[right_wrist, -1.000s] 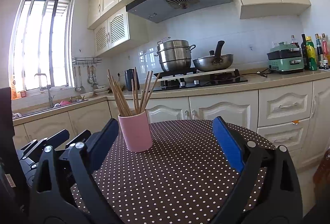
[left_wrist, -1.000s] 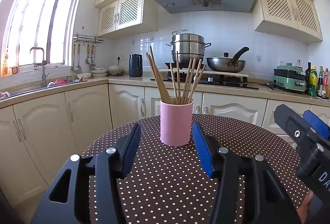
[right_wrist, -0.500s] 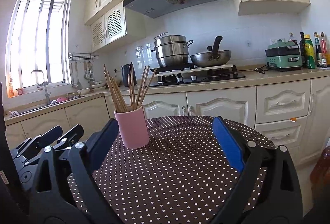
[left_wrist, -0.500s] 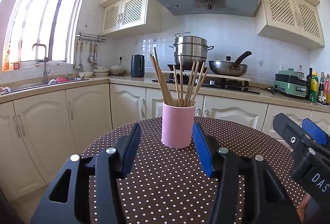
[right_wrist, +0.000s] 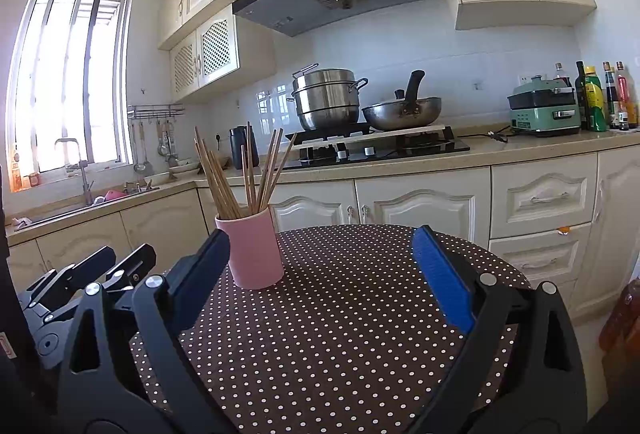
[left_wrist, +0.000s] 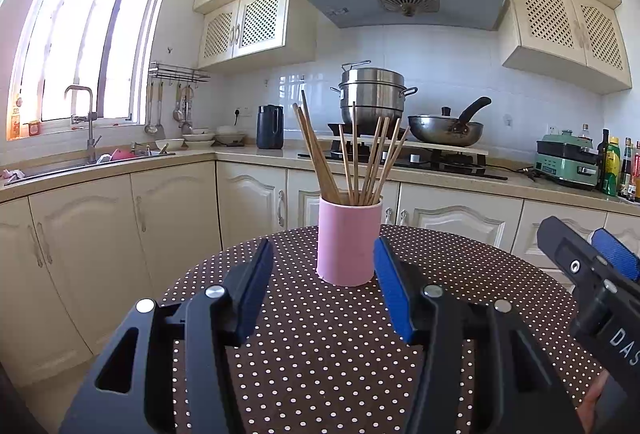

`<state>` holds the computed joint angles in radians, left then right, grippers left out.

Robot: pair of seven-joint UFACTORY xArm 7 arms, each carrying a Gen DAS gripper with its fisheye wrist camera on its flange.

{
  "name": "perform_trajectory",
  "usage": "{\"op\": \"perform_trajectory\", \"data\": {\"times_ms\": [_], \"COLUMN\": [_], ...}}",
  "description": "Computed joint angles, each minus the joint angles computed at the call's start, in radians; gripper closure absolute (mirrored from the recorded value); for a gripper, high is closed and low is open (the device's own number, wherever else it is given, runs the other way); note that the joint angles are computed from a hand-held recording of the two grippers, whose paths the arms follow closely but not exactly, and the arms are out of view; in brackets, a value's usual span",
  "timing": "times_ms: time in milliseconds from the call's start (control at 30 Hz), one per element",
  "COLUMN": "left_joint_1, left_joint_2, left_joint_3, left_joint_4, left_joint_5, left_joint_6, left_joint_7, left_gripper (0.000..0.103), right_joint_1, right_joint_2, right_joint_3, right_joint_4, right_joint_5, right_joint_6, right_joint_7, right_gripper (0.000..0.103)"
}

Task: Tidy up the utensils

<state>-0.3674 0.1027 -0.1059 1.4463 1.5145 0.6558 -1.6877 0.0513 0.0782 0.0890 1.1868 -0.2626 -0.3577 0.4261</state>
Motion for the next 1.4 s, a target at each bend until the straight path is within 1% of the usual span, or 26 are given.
{"op": "perform_trajectory", "data": {"times_ms": [67, 133, 300, 467, 767, 933, 1100, 1133, 1267, 1333, 1400], "left_joint_1": [0.0, 0.0, -0.001, -0.003, -0.005, -0.006, -0.005, -0.005, -0.003, -0.003, -0.004], "left_joint_2": [0.0, 0.001, 0.002, 0.004, 0.009, 0.008, 0.007, 0.008, 0.011, 0.015, 0.017], "left_joint_3": [0.0, 0.0, 0.001, 0.0, 0.002, 0.004, 0.004, 0.004, 0.004, 0.006, 0.008], "left_joint_4": [0.0, 0.0, 0.001, 0.0, 0.005, 0.004, 0.002, 0.004, 0.006, 0.01, 0.013], "left_joint_5": [-0.002, -0.003, -0.004, -0.001, -0.013, -0.018, -0.019, -0.02, -0.03, -0.037, -0.043], "left_joint_6": [0.001, -0.001, -0.001, 0.0, -0.002, -0.003, -0.006, -0.006, -0.019, -0.022, -0.026], "left_joint_7": [0.001, 0.002, 0.002, 0.003, 0.013, 0.014, 0.016, 0.016, 0.031, 0.041, 0.047], "left_gripper": [0.049, 0.045, 0.044, 0.044, 0.043, 0.043, 0.043, 0.043, 0.043, 0.043, 0.043], "right_joint_1": [-0.001, -0.02, -0.042, -0.009, 0.028, 0.026, 0.01, 0.019, 0.015, -0.004, -0.004], "right_joint_2": [-0.001, 0.001, 0.007, 0.003, 0.0, 0.001, 0.005, 0.004, 0.003, 0.005, 0.006], "right_joint_3": [-0.001, 0.009, 0.019, 0.0, -0.011, -0.005, 0.009, 0.003, 0.006, 0.02, 0.018], "right_joint_4": [0.0, 0.005, 0.017, 0.01, 0.009, 0.011, 0.019, 0.018, 0.016, 0.021, 0.022], "right_joint_5": [0.002, -0.037, -0.091, -0.029, 0.071, 0.089, 0.072, 0.087, 0.087, 0.058, 0.058], "right_joint_6": [0.001, 0.003, 0.012, 0.015, 0.038, 0.048, 0.06, 0.059, 0.057, 0.062, 0.066], "right_joint_7": [0.004, 0.045, 0.101, 0.036, -0.066, -0.082, -0.074, -0.088, -0.088, -0.061, -0.06], "right_gripper": [0.012, 0.012, 0.012, 0.012, 0.012, 0.011, 0.011, 0.011, 0.011, 0.011, 0.011]}}
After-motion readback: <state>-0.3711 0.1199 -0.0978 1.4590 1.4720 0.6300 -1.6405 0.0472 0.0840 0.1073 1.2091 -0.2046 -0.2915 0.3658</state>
